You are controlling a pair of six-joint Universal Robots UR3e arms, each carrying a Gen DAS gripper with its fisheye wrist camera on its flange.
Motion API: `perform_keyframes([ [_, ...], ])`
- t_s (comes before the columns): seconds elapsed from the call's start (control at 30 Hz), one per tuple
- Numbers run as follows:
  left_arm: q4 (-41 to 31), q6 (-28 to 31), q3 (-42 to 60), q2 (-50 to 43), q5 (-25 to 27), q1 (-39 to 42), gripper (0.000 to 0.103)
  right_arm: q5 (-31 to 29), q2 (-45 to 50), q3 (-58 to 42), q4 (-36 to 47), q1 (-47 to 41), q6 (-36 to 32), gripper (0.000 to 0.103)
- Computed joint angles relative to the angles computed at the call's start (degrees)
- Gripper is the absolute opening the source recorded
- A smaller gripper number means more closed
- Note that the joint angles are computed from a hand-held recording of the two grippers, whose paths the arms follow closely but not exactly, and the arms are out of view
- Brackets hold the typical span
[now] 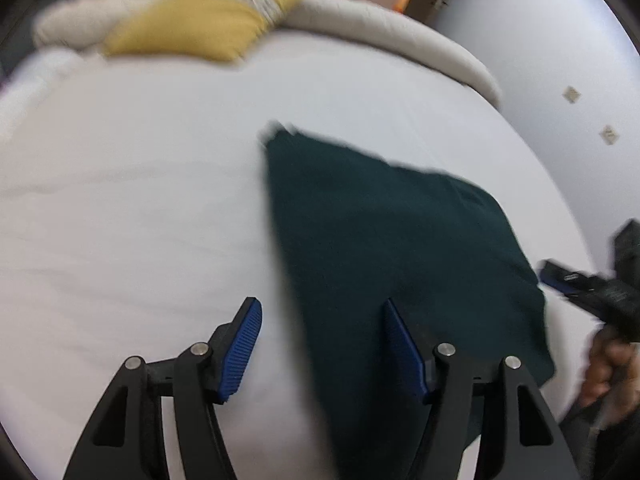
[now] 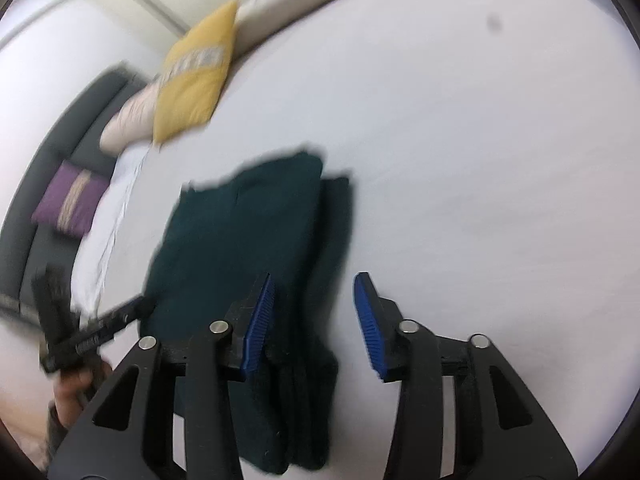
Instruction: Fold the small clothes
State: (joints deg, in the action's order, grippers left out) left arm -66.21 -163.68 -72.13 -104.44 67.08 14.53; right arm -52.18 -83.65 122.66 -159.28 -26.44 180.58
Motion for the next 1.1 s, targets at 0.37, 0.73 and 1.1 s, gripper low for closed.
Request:
perform_keyframes([
  [0.37,1.3,-4.2,13.5,-13.5,7.8,-10.3,0.063,2.1,23.5,-28.0,7.5,12.1,8.2,0.019],
  [0.73,9.0,-3.0,2.3,-4.9,9.4,-10.3,0.06,12.3,10.9,-7.1,-3.4,2.7,4.1,0.009],
  [1.1,23.3,-3.3,-23.7,9.9,12.1,-11.1,0.062,11.4,4.0,10.3,-4.4,0.4,-6.2,0.006],
])
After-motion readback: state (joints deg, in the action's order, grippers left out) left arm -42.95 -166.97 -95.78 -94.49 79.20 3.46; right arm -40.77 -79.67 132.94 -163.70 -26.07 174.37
